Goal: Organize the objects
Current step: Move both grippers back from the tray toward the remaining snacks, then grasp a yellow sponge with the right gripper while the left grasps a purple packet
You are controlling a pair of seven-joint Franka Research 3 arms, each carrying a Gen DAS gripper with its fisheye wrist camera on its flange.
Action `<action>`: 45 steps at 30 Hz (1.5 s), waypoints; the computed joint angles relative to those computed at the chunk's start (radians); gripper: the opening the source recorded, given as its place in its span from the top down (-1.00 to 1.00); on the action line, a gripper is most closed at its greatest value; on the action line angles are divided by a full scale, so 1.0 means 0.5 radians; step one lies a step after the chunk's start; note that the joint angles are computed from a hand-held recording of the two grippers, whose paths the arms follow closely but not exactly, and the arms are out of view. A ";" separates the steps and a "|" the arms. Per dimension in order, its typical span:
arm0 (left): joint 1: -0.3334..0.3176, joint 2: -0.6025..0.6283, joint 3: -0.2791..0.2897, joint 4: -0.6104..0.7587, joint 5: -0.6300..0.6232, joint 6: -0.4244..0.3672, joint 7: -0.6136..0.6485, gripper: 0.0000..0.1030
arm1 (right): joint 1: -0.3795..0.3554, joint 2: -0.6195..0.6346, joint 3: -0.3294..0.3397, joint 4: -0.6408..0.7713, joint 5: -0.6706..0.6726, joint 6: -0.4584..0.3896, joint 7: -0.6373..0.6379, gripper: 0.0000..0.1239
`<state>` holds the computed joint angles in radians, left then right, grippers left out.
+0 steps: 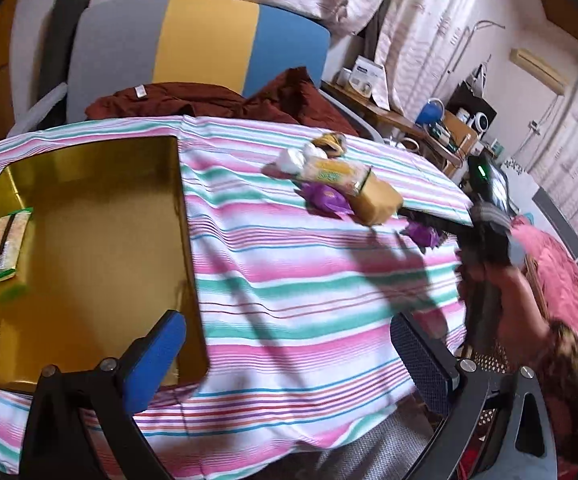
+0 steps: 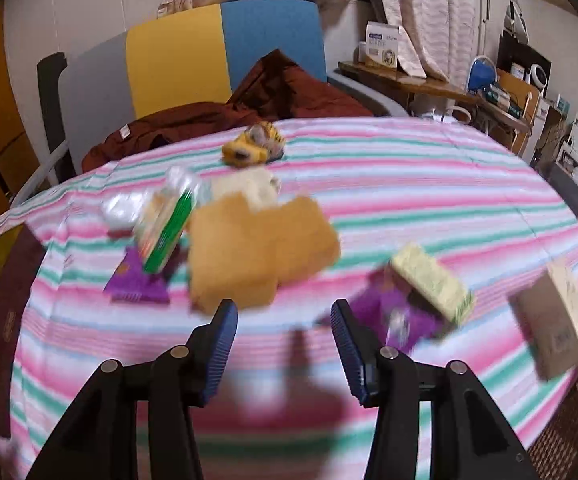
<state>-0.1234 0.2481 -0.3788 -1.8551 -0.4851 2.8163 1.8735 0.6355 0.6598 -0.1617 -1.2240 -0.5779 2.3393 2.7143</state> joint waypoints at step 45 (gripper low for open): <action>-0.198 0.285 0.116 0.431 0.830 -0.214 -0.675 -1.00 | -0.011 0.160 -0.103 -0.034 0.475 0.701 -0.038 0.22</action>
<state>-0.2224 0.3909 -0.3207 -1.6398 -0.0699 2.7094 1.5361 0.6299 0.7396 -0.2130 -1.2408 -0.3403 2.6897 2.6952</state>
